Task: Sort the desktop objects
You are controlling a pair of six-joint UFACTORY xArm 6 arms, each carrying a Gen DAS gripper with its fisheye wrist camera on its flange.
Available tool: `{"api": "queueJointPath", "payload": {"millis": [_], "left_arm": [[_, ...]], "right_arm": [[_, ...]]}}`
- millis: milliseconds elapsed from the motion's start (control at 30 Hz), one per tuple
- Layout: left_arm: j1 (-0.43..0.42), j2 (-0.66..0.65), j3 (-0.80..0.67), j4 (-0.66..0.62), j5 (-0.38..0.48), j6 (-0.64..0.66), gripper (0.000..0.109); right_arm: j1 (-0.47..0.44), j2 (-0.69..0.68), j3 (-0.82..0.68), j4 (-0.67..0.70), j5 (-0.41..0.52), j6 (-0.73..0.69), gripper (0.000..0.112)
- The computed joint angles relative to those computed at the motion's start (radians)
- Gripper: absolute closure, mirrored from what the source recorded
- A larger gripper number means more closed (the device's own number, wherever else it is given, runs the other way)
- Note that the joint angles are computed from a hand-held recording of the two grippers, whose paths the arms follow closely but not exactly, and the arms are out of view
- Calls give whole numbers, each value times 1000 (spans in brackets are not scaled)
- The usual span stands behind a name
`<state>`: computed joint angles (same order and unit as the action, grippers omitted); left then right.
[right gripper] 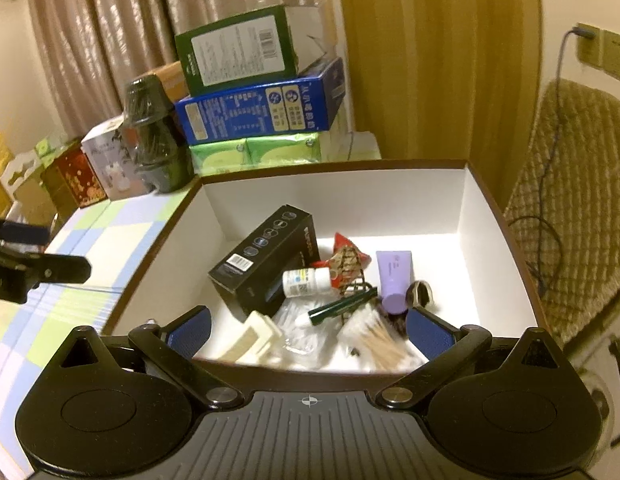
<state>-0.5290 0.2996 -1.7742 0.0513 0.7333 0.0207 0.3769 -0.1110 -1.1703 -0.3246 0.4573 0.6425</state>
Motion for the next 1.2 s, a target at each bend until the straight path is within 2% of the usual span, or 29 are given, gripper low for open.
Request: {"api": "queueJointPath", "payload": {"millis": [367, 700, 967, 1200], "left_arm": [[71, -256, 301, -15, -84, 51, 9], [136, -461, 513, -72, -93, 133, 8], [194, -600, 641, -119, -72, 193, 7], [240, -702, 736, -127, -69, 235, 7]], "right_arm": [[129, -91, 25, -207, 110, 277, 11], [285, -102, -6, -359, 276, 452, 11], [393, -97, -26, -403, 358, 565, 11], [464, -81, -31, -414, 354, 629, 11]]}}
